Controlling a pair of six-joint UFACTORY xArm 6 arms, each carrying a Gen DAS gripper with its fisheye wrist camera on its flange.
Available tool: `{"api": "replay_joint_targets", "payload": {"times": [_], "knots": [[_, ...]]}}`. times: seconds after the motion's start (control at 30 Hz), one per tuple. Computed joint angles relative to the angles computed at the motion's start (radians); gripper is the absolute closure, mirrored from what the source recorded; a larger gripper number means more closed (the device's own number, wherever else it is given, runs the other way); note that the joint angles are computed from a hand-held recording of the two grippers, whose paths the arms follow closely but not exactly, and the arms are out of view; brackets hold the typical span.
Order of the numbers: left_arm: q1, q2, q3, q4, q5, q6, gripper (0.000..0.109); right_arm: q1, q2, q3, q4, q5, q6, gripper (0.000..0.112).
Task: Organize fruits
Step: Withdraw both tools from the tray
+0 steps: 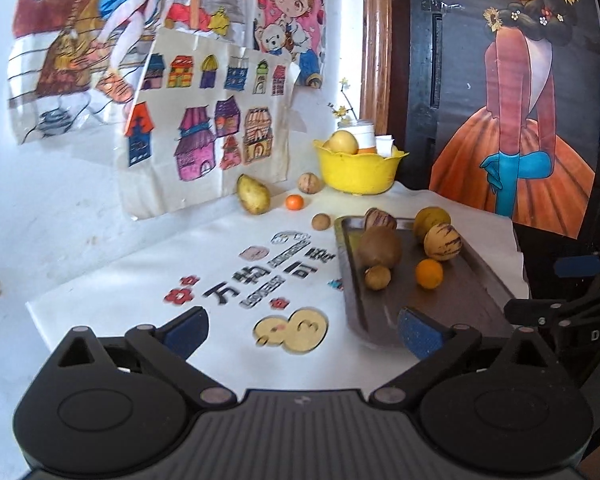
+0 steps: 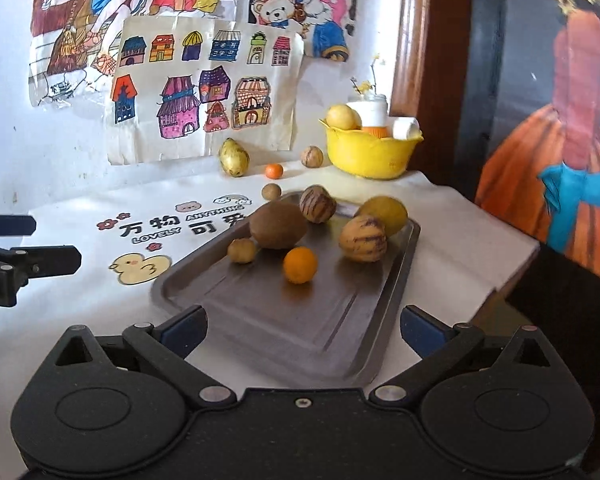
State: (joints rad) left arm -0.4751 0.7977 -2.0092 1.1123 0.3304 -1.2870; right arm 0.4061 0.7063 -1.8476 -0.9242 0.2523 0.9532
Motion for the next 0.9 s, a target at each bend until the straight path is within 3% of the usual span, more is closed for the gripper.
{"api": "replay_joint_targets", "payload": {"times": [0.2, 0.37, 0.63, 0.9], "knots": [[0.032, -0.087, 0.140, 0.093, -0.027, -0.154, 0.006, 0.072, -0.068, 0.083, -0.299, 0.138, 0.313, 0.010], [0.055, -0.125, 0.210, 0.111, -0.036, -0.207, 0.006, 0.111, -0.087, 0.113, -0.361, 0.172, 0.480, 0.010], [0.080, -0.172, 0.283, 0.163, -0.030, -0.273, 0.006, 0.152, -0.039, 0.054, -0.190, 0.163, 0.322, 0.010], [0.102, -0.204, 0.323, 0.161, 0.024, -0.317, 0.006, 0.174, 0.067, -0.091, -0.012, 0.096, 0.163, 0.010]]}}
